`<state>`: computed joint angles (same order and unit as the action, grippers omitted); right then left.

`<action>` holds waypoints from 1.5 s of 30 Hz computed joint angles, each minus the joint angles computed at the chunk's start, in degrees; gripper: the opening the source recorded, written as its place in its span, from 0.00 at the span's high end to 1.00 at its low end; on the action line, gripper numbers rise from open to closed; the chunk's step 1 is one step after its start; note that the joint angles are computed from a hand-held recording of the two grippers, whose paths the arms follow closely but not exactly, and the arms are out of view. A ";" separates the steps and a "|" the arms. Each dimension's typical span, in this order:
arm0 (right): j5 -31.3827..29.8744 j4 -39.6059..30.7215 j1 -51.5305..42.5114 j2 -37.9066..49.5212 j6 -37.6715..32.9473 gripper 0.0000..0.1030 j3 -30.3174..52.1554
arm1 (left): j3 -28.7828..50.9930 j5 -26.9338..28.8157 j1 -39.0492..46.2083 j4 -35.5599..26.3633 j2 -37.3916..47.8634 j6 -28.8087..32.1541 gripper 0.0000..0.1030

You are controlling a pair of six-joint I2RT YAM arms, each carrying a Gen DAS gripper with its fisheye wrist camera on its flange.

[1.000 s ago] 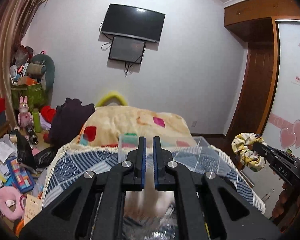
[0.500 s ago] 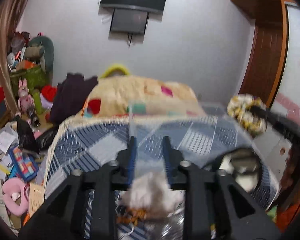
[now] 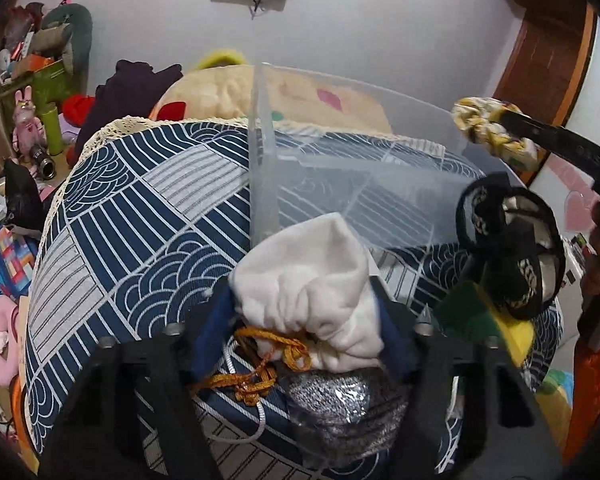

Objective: Organize soft objects
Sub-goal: 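Lower the floral scrunchie into the clear box and open the right tool while the left lifts the pouch, then lower the white pouch into the clear box and open the left tool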

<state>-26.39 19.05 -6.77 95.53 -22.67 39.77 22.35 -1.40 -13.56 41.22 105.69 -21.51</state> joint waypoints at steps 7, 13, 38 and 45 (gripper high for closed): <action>1.42 -3.78 0.81 3.55 -1.60 0.91 3.33 | -5.11 -6.03 -4.27 0.83 -5.99 0.90 0.73; 2.50 -4.21 1.74 4.81 -2.12 0.89 3.91 | -8.03 -10.78 -5.80 -4.39 -20.59 1.48 0.73; -11.74 0.74 -10.00 -4.84 -3.20 0.57 -6.75 | 16.69 -10.87 -0.63 -16.39 -5.85 3.59 0.72; -14.07 0.69 -11.77 -3.52 -3.74 0.57 -8.21 | 17.04 -8.59 -0.89 -17.98 -4.99 2.87 0.56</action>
<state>-40.46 19.74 -18.54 92.01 -26.41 31.56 39.39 -9.99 -14.45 23.24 100.70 -18.64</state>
